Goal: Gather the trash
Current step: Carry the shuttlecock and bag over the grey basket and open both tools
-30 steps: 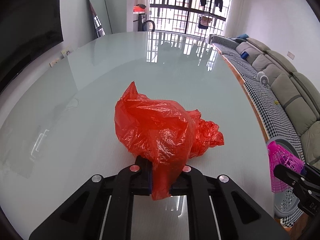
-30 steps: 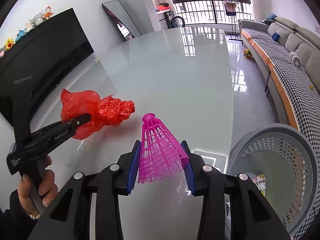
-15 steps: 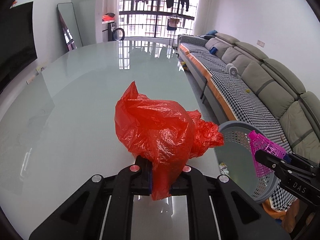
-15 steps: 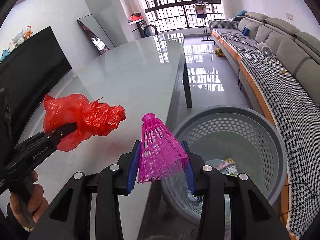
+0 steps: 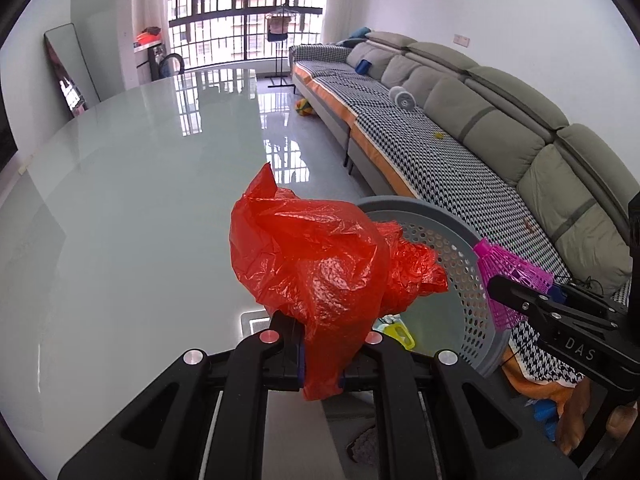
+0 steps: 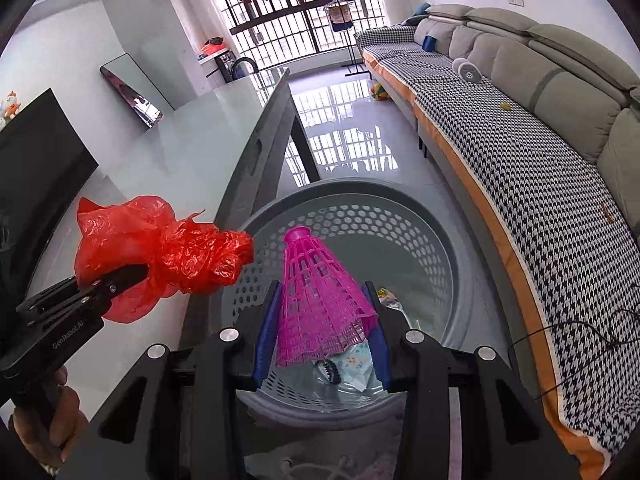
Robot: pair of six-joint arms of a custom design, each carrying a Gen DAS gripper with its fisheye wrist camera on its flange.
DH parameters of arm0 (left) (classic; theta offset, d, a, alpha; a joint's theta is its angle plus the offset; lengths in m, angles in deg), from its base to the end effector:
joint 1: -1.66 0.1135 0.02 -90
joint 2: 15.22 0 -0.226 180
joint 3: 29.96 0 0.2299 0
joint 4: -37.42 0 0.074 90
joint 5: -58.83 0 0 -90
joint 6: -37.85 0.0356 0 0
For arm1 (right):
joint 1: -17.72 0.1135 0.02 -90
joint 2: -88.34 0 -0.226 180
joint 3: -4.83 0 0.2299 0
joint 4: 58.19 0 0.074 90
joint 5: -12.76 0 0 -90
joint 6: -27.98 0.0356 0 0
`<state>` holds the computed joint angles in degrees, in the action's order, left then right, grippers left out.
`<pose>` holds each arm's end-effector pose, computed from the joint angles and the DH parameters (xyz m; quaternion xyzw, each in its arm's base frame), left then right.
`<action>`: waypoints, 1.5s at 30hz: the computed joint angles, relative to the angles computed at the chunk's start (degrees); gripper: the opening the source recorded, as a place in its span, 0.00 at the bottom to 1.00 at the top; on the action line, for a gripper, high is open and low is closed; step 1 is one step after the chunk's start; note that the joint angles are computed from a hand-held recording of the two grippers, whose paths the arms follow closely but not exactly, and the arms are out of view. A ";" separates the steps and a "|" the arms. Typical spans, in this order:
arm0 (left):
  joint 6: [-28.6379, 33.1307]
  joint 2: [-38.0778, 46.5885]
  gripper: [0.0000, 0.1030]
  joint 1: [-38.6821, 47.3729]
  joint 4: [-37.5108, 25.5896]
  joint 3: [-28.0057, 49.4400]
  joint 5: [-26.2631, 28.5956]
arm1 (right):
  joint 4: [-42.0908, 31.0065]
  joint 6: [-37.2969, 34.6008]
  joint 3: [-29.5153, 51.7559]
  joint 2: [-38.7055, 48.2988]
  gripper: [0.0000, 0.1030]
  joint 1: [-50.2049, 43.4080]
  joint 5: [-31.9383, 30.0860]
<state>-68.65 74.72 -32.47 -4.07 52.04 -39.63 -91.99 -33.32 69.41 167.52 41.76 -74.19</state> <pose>0.2666 -0.1744 0.2248 0.1181 0.9283 -0.0853 0.3421 0.2499 0.1094 0.1956 0.0474 0.9333 0.1354 0.3291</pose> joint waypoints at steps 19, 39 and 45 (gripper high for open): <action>-3.39 10.16 0.55 -4.67 -2.09 7.71 -4.14 | 4.41 -5.44 -0.33 4.98 0.53 -6.42 -5.34; -5.74 7.29 0.63 -6.59 -3.76 6.42 -8.52 | 2.76 -3.33 -4.54 -0.40 0.53 -4.23 -1.76; -6.58 6.62 0.69 -7.08 -4.24 6.35 -9.84 | 2.14 -2.67 -4.64 -1.40 0.53 -2.58 -0.11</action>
<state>-75.22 81.34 -39.55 -8.30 58.39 -49.47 -89.84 -35.99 64.77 166.12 39.18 -74.30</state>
